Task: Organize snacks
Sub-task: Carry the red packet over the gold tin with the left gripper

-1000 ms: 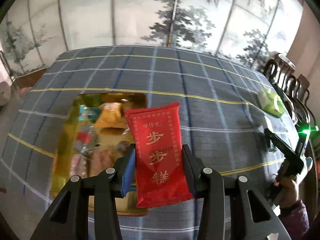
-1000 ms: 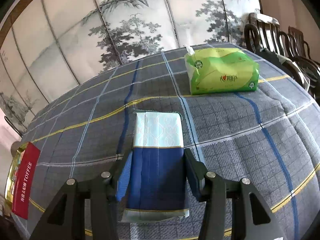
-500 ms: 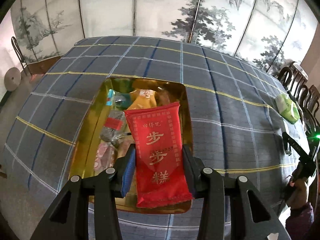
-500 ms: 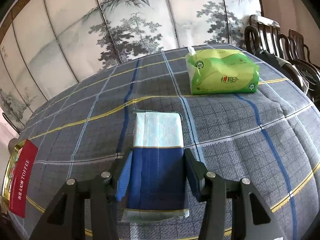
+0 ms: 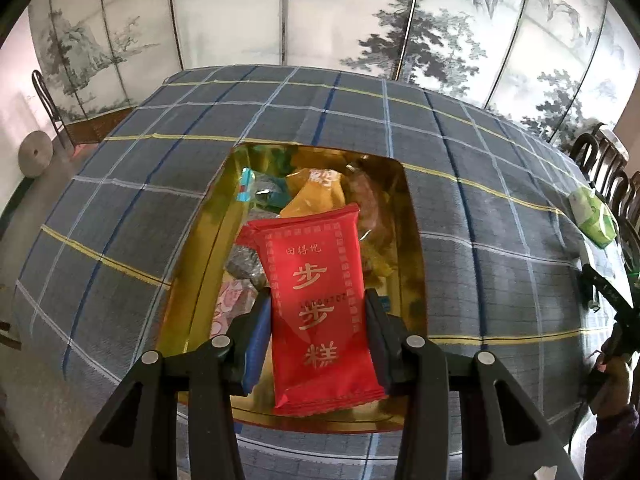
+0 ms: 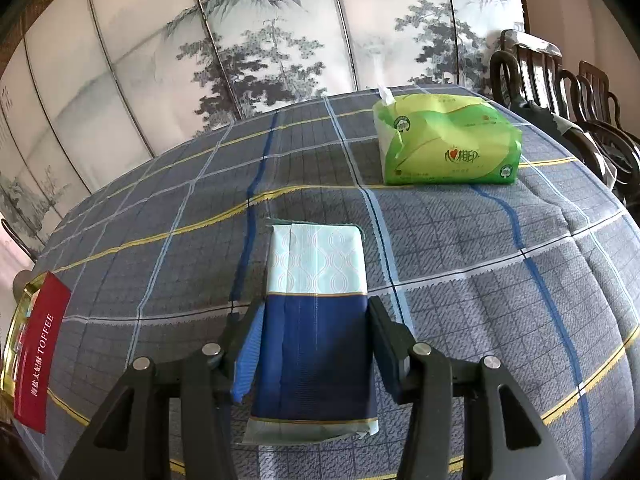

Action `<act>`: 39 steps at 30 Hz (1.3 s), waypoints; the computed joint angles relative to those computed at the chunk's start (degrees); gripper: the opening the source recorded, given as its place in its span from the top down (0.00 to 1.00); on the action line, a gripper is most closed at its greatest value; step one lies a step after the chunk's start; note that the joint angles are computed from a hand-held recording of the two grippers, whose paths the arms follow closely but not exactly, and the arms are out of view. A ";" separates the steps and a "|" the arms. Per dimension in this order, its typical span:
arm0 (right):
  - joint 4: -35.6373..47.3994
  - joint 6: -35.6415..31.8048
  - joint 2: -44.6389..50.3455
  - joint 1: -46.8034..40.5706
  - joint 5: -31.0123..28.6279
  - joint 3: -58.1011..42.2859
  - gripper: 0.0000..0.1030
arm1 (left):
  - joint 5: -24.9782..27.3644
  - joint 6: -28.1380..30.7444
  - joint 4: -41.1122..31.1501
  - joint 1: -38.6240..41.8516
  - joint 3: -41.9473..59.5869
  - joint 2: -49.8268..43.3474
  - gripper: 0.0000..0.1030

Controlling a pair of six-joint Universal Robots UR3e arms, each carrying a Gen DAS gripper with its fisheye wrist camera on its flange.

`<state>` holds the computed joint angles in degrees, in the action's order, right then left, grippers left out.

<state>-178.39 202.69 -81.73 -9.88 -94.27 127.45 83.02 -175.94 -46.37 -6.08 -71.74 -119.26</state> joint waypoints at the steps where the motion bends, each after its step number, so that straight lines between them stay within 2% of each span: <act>1: -0.11 -0.09 -0.05 -0.11 0.07 0.19 0.51 | 0.14 0.02 0.07 0.09 -0.08 -0.08 0.61; 23: 0.68 -0.24 -0.07 0.20 -0.16 0.00 0.51 | 2.68 1.37 1.34 3.76 -2.64 -0.98 0.61; 34: 1.27 -0.38 0.28 0.32 -0.14 -0.27 0.51 | 2.66 2.61 0.22 3.99 0.96 -4.22 0.61; 39: 1.35 -0.31 0.36 0.39 -0.18 -0.42 0.51 | 2.70 3.10 -1.35 2.50 5.75 -7.17 0.61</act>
